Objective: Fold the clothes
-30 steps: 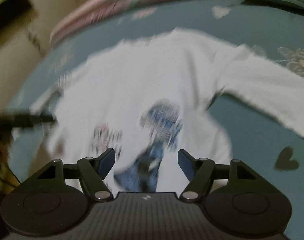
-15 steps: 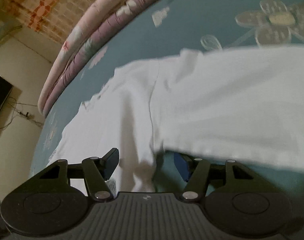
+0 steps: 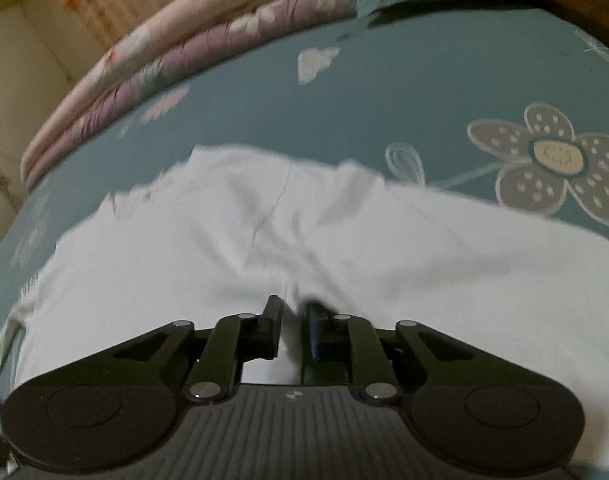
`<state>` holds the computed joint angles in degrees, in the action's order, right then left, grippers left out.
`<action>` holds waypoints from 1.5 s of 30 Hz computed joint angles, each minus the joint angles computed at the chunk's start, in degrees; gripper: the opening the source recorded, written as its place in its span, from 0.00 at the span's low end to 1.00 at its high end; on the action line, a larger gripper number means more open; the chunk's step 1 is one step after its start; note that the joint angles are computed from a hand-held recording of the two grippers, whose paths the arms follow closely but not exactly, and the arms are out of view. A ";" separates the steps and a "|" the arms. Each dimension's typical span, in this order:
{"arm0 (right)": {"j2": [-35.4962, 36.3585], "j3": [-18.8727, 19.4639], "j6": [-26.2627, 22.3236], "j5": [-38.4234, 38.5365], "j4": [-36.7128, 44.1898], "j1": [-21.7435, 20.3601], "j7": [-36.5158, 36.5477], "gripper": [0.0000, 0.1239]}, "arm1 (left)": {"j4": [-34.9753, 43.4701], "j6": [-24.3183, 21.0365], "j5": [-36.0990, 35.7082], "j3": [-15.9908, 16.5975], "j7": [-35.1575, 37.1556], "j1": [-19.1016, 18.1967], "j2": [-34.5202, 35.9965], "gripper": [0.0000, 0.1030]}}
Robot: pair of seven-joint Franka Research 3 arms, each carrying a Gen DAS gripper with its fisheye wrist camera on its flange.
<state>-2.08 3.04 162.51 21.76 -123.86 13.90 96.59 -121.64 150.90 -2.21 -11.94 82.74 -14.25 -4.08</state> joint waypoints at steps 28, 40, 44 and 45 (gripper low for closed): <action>-15.70 3.94 -11.03 -6.38 -13.38 7.40 -12.45 0.36 | -13.19 -11.97 -13.81 5.66 25.63 -1.06 -15.04 0.70; -18.30 0.17 -8.73 4.18 -14.61 13.23 -19.63 0.37 | -12.52 -11.99 -22.73 9.40 27.10 -5.91 -16.29 0.67; -15.25 1.09 -9.05 9.70 -12.55 15.72 -27.66 0.38 | -14.67 -10.50 -20.10 6.16 26.35 -4.70 -16.51 0.67; -14.82 1.78 -9.39 9.68 -12.32 15.46 -27.93 0.38 | -15.53 -9.96 -18.70 5.46 25.66 -4.49 -16.92 0.69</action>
<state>-16.90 4.82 153.11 31.44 -136.17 29.36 68.66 -137.18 140.94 -20.91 -6.48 108.40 -18.74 -21.00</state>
